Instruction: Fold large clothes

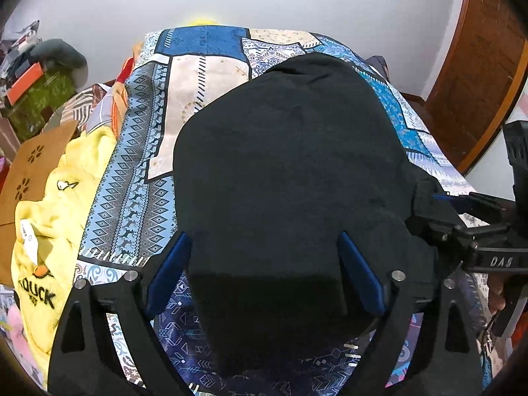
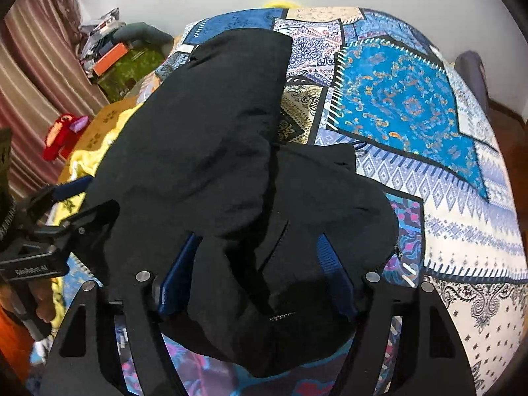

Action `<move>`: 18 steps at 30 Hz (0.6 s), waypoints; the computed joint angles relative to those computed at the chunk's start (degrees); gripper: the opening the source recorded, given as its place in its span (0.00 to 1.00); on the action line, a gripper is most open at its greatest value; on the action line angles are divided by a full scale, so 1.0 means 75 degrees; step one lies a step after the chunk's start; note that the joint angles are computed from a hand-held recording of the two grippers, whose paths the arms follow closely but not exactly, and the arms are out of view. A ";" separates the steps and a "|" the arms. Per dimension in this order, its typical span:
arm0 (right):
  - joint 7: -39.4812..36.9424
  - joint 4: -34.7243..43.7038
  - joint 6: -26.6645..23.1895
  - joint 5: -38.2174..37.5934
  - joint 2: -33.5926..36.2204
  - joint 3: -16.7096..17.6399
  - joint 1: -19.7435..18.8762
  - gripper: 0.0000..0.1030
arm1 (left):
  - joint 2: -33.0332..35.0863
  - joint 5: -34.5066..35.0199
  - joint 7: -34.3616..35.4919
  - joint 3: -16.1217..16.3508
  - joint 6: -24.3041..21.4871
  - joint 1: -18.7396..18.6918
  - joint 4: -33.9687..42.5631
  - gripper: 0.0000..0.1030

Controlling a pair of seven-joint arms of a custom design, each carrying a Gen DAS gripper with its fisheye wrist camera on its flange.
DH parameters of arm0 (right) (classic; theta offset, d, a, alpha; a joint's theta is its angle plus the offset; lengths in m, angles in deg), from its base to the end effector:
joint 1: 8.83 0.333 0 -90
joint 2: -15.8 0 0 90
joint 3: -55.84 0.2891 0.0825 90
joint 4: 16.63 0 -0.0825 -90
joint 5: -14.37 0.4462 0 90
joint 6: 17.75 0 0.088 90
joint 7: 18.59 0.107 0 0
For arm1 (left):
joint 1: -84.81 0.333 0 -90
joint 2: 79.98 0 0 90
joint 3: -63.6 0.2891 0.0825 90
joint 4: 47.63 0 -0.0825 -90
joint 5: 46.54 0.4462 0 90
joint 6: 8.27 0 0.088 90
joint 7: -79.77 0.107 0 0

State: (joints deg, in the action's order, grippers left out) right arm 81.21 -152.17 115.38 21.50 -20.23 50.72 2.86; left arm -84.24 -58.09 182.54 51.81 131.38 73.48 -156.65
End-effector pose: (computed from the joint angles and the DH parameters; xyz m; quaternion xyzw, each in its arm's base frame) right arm 0.4806 0.0527 0.5816 -0.6358 0.7120 -0.1049 0.2790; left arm 0.5937 -0.2572 0.5551 -0.4781 0.8225 -0.2787 0.1311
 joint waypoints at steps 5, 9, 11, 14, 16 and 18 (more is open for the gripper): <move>0.0089 0.0158 -0.0290 0.0085 0.0013 -0.0014 -0.0004 0.67 | -0.0008 0.0098 -0.0140 0.0002 -0.0239 0.0013 0.0071 0.89; 0.0221 0.0241 -0.0512 -0.0022 -0.0169 0.0041 -0.0089 0.68 | -0.0340 0.0243 0.0011 0.0027 -0.0480 0.0040 -0.0120 0.88; 0.0196 0.0276 -0.0647 -0.0011 -0.0301 -0.0004 -0.0084 0.69 | -0.0515 0.0312 0.0000 0.0067 -0.0424 0.0105 -0.0256 0.88; 0.0147 0.0343 -0.0761 -0.0035 -0.0442 -0.0039 -0.0112 0.69 | -0.0554 0.0209 -0.0178 0.0193 -0.0501 0.0260 -0.0174 0.89; 0.0192 0.0381 -0.0738 -0.0222 -0.0485 0.0042 -0.0215 0.69 | -0.0417 -0.0165 -0.0223 0.0326 -0.0751 0.0363 0.0073 0.90; 0.0280 0.0400 -0.0628 -0.0418 -0.0539 0.0113 -0.0318 0.69 | -0.0193 -0.0642 -0.0220 0.0453 -0.1039 0.0476 0.0369 0.90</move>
State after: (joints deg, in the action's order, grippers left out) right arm 83.31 -149.16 110.67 18.36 -24.27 51.57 0.47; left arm -85.69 -62.91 180.88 55.20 123.59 77.05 -153.88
